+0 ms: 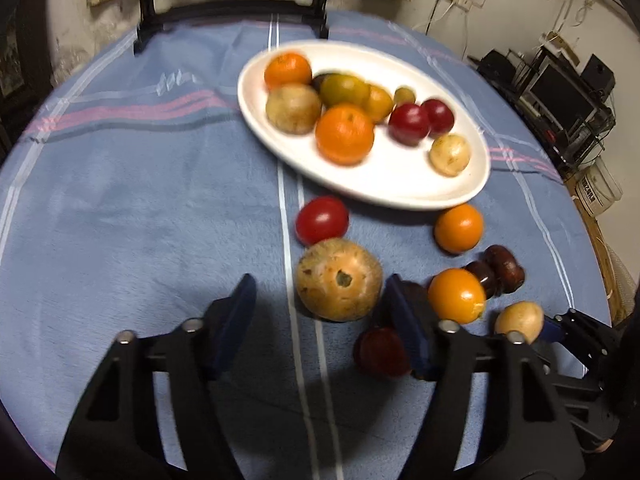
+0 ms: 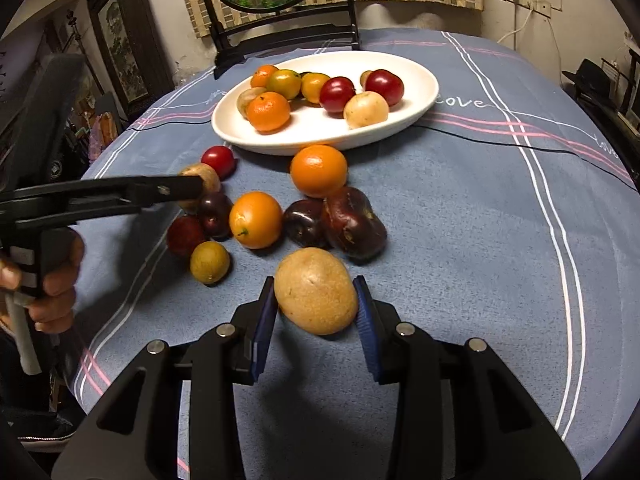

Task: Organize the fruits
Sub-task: 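Grasp a large tan potato with the right tool, then grasp the spotted brown potato with the left tool while the right tool carries its potato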

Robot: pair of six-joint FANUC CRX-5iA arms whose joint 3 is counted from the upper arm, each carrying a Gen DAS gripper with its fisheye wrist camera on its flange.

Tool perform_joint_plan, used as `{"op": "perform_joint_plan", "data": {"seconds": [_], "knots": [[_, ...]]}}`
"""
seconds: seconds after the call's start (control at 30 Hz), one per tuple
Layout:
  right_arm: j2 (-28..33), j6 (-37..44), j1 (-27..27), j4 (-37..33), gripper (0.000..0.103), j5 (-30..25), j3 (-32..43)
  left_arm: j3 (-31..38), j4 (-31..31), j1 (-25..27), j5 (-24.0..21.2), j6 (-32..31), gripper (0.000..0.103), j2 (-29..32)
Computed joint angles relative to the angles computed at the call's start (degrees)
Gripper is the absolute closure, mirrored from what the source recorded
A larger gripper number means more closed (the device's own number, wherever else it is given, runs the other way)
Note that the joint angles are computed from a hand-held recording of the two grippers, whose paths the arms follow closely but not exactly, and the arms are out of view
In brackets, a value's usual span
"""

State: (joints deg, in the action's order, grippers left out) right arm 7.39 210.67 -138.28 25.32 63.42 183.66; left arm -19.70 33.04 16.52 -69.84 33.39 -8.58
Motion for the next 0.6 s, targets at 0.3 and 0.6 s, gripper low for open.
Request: {"op": "perform_joint_plan", "data": {"seconds": [0.3, 0.6], "knots": [[0.6, 0.3, -0.7, -1.2, 0.064, -1.4, 0.9, -0.1, -0.2, -2.3, 0.8, -0.7, 0.059, 0.4], [0.8, 0.0, -0.2, -0.1, 0.064, -0.9, 0.3, -1.9, 0.5, 0.0, 1.3, -3.6, 0.060, -2.5]]}}
